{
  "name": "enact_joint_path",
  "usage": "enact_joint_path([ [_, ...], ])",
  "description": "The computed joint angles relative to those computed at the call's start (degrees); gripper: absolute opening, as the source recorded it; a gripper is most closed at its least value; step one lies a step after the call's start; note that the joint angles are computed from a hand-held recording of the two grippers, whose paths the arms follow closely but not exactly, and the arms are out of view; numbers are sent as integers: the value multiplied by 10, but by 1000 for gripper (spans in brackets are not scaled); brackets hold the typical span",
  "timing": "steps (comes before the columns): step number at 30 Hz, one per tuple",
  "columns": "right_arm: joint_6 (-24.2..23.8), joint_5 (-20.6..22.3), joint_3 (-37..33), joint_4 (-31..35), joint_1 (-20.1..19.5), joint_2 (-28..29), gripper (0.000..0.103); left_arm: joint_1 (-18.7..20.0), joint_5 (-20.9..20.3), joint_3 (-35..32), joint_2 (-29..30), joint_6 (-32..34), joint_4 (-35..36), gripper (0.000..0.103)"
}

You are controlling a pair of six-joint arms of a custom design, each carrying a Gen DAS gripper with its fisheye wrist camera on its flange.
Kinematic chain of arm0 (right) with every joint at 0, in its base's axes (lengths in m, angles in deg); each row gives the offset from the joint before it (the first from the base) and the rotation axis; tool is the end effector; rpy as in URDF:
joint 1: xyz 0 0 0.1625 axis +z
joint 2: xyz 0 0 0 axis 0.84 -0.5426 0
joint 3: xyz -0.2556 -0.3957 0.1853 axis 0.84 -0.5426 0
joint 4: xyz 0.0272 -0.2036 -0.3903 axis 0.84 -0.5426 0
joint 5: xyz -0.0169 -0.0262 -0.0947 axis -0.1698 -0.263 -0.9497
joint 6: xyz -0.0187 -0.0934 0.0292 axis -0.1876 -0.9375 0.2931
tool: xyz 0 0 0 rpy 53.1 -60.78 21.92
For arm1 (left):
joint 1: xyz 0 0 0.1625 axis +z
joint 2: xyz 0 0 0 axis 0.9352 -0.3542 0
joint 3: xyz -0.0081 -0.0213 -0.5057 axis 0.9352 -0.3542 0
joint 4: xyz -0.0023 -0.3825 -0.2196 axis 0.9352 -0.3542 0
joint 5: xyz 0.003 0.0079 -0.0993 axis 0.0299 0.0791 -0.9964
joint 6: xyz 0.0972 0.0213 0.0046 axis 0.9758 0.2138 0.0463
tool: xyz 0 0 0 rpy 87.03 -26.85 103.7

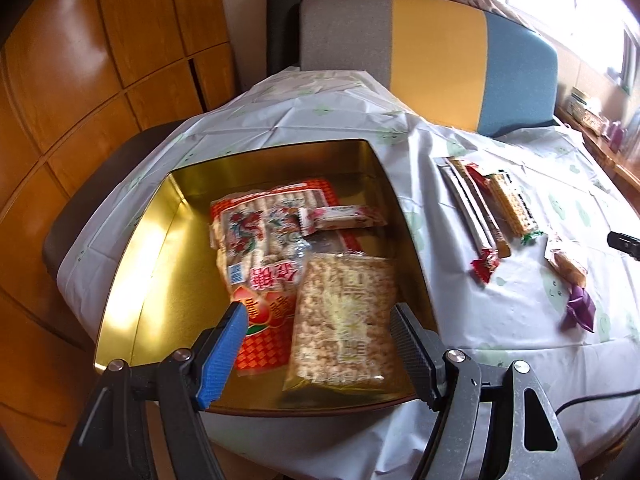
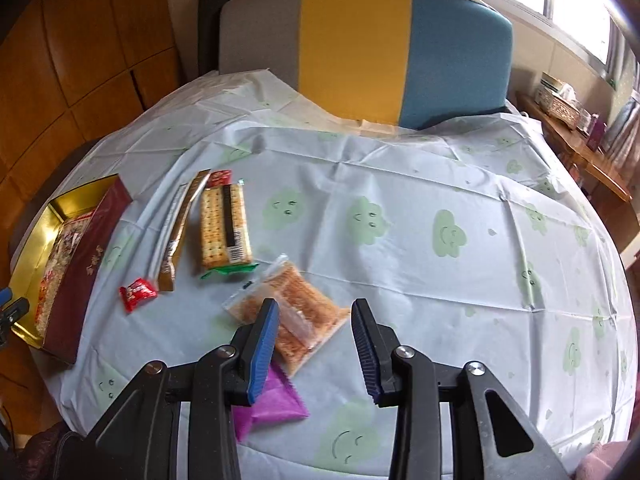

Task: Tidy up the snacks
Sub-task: 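Move the left gripper to the white and gold stick packets and grasp them, then lift the stick packets with the left gripper while the right gripper moves toward the small red candy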

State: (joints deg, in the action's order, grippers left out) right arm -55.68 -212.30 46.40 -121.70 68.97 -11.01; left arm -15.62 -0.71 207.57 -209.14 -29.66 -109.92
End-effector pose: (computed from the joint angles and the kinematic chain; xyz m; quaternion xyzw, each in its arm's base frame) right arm 0.3029 -0.3237 -0.0075 0.0933 -0.8852 0.2983 0.3447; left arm 0.0496 -0.2969 0.3587 0.1567 0.8618 -0.2900 0.3856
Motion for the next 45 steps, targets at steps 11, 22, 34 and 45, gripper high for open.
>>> enact_joint_path([
  [11,51,10,16,-11,-18,-16,38,-55,-41,-5,89,-15,-32,72],
  [22,31,20,15,-36,-9,-15,39,10,-94,-60,317,29,-189,67],
  [34,24,34,12,-36,-11,-16,39,69,-106,-114,466,81,-282,61],
  [45,25,32,9,-32,-13,-16,39,78,-127,-123,483,98,-310,25],
])
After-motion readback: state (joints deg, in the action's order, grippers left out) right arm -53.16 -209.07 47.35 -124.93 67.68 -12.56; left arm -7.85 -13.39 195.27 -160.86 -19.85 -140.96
